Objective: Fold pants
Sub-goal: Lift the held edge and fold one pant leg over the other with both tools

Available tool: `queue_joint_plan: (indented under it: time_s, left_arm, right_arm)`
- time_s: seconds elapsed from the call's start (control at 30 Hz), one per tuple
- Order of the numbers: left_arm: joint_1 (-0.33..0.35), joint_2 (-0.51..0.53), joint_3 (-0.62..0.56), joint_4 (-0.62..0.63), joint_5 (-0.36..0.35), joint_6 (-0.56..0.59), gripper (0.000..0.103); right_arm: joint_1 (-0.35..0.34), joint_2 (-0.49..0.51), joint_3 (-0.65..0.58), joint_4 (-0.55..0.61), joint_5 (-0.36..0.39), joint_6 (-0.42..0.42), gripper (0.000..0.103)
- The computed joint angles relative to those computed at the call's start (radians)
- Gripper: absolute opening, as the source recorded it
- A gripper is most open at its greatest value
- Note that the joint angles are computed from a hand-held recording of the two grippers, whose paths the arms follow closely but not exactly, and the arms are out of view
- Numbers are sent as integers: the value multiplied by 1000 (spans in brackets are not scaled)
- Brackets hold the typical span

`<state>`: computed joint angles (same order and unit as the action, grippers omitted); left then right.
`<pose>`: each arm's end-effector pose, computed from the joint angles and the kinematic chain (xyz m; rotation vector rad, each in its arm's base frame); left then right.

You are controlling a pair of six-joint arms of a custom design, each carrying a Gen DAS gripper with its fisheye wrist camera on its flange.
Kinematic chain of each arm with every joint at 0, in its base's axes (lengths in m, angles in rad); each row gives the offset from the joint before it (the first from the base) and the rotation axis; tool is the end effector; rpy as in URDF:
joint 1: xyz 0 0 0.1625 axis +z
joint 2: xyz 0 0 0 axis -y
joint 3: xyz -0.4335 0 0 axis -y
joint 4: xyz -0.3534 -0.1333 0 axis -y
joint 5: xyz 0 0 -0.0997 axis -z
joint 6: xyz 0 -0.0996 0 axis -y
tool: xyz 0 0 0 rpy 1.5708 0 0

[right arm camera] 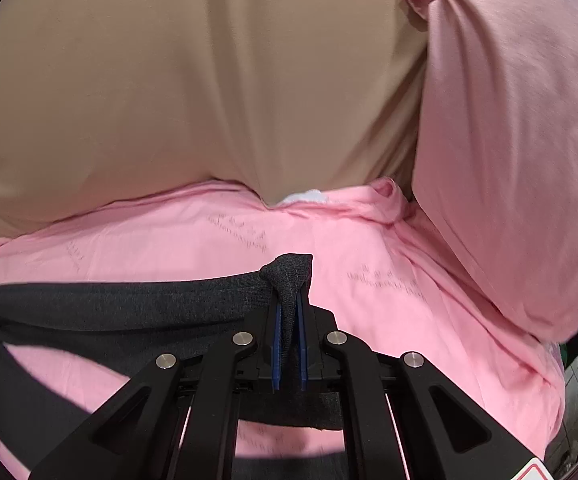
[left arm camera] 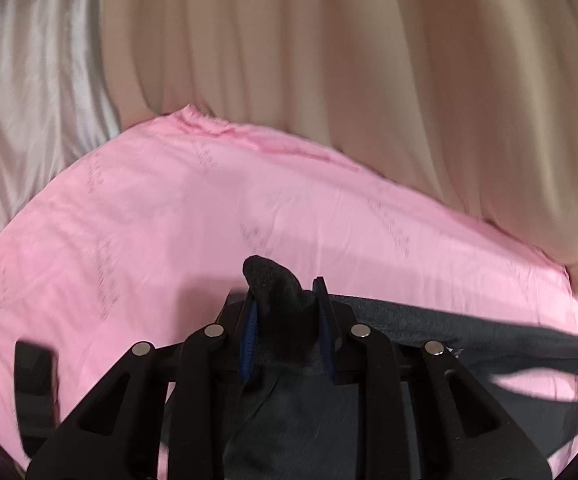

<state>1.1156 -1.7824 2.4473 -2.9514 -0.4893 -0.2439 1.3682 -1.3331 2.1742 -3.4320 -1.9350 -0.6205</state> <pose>0.0699 -0.3604 0.3984 -0.2451 2.1175 -1.1584 0.0014 -0.4792 0.3567 0.2386 -2.2364 0.9823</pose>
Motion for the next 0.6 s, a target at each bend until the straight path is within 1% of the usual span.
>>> queue_joint_plan:
  time_s: [0.07,0.17,0.2,0.23,0.27,0.3,0.37,0.4,0.47,0.5,0.53,0.57,0.6]
  left_arm:
    - [-18,-77,45,83,2,-46,22]
    - [-54,-206,103,269,11,-146,21]
    - [-59,-239,123,320,14,-172,21]
    - [-59,-258,140,345,18,-186,21]
    - [-52,-264,157,346,16,-189,21]
    - [-32,-251,176,307,10,-178,21]
    - [26,-201,209,149,-25,-107,23]
    - [49,-188,220,95,-41,-83,27]
    - [72,-187,241,47,-51,-94,41]
    - [67,-221,252,66,-40,-141,58]
    - [62,-250,262,60,-41,-154,73]
    - [41,-320,280,56,-59,-167,77]
    - [32,-367,283,66,-82,-171,83]
  right_arm:
    - [-29,-46,66,-10,25,-10,5]
    - [-62,-62,131,-37,29,-35,5]
    - [-73,-64,146,-44,27,-43,5]
    - [-84,-63,166,-61,22,-53,5]
    - [-99,-56,183,-79,19,-55,5]
    - [-111,-48,191,-91,14,-53,5]
    - [-140,-33,210,-121,17,-49,5]
    - [-150,-31,217,-126,20,-46,5]
    - [-167,-31,228,-128,25,-34,7]
    - [-173,-37,240,-139,24,-36,9]
    - [-173,-37,251,-168,19,-43,14]
    - [-168,-38,260,-193,8,-47,26]
    - [-163,-46,279,-237,-1,-54,33]
